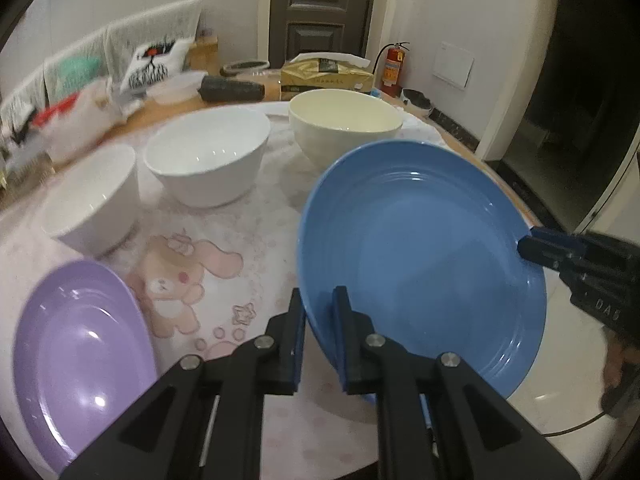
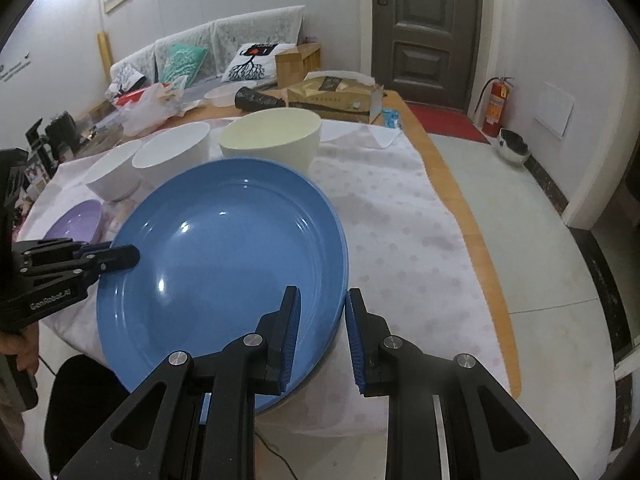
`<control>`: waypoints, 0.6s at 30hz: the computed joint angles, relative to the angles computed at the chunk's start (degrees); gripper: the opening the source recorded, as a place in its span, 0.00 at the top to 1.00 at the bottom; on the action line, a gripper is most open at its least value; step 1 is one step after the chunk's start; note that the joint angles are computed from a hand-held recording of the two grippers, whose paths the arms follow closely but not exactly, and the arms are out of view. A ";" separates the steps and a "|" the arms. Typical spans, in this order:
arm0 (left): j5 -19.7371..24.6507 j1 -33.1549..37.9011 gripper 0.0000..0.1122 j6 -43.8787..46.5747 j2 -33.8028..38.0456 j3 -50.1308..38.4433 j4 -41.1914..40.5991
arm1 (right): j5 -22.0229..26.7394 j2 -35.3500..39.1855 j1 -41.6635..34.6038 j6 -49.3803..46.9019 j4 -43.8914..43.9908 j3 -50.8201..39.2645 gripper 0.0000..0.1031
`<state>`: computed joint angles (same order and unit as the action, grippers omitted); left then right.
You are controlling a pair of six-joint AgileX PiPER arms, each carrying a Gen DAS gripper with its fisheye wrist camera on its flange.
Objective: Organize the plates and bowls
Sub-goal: 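Slide the blue plate across the cloth with the left gripper and release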
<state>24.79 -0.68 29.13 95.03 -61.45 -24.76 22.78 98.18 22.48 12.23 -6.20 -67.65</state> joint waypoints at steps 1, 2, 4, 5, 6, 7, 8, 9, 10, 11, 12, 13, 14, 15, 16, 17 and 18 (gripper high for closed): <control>-0.44 -0.46 0.90 -0.77 -0.20 0.29 1.33 | 0.24 0.37 0.36 1.98 -1.93 -0.19 0.83; -0.45 -0.53 0.90 -0.70 -0.21 0.35 1.41 | 0.46 0.91 0.61 3.36 -3.15 -0.59 0.83; -0.23 -0.31 0.90 0.14 0.12 0.20 0.71 | 0.95 1.44 0.51 3.51 -2.82 -1.01 0.83; -0.40 -0.38 0.90 -0.28 0.22 0.17 1.33 | 1.19 1.62 0.20 1.95 -0.96 -1.23 0.83; -0.47 -0.46 0.90 -0.68 0.31 0.13 1.99 | 1.21 1.82 0.07 1.00 0.35 -1.25 0.83; -0.72 -0.60 0.90 -0.78 0.24 0.35 2.36 | 1.51 2.09 0.17 1.00 0.69 -1.53 0.83; -1.02 -0.85 0.90 -1.23 0.19 0.48 3.05 | 1.83 2.27 0.36 1.56 0.14 -1.76 0.83; -1.15 -1.04 0.90 -1.67 0.10 0.57 3.67 | 2.10 2.45 0.60 2.30 -0.61 -1.97 0.83; -1.31 -1.19 0.90 -2.02 0.19 0.54 4.22 | 2.16 2.42 0.64 2.76 -1.14 -1.85 0.83; -1.34 -1.28 0.90 -2.29 0.38 0.37 4.48 | 2.25 2.53 0.69 3.03 -1.37 -1.92 0.83; -1.37 -1.34 0.90 -2.51 0.42 0.38 4.73 | 2.54 2.75 0.78 3.26 -1.44 -2.17 0.83; -1.34 -1.39 0.89 -2.80 0.65 0.22 5.10 | 2.67 2.76 0.68 3.01 -1.14 -2.20 0.83; -1.50 -1.49 0.89 -3.10 0.74 0.22 5.49 | 2.77 2.77 0.71 2.99 -0.90 -2.20 0.82; -1.71 -1.66 0.89 -3.56 0.76 0.32 6.06 | 2.89 2.85 0.71 2.91 -0.68 -2.36 0.81; -1.81 -1.79 0.89 -3.85 0.92 0.27 6.42 | 3.08 2.94 0.78 3.46 -1.33 -2.49 0.81; -1.85 -1.77 0.88 -3.53 1.07 0.18 6.10 | 3.26 2.99 0.94 3.94 -1.76 -2.61 0.81; -1.83 -1.71 0.88 -3.13 1.13 0.17 5.76 | 3.09 2.92 1.02 4.12 -1.86 -2.55 0.81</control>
<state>22.97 -2.39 26.00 96.15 -61.28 -19.00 25.88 101.10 23.50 16.35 -8.06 -70.20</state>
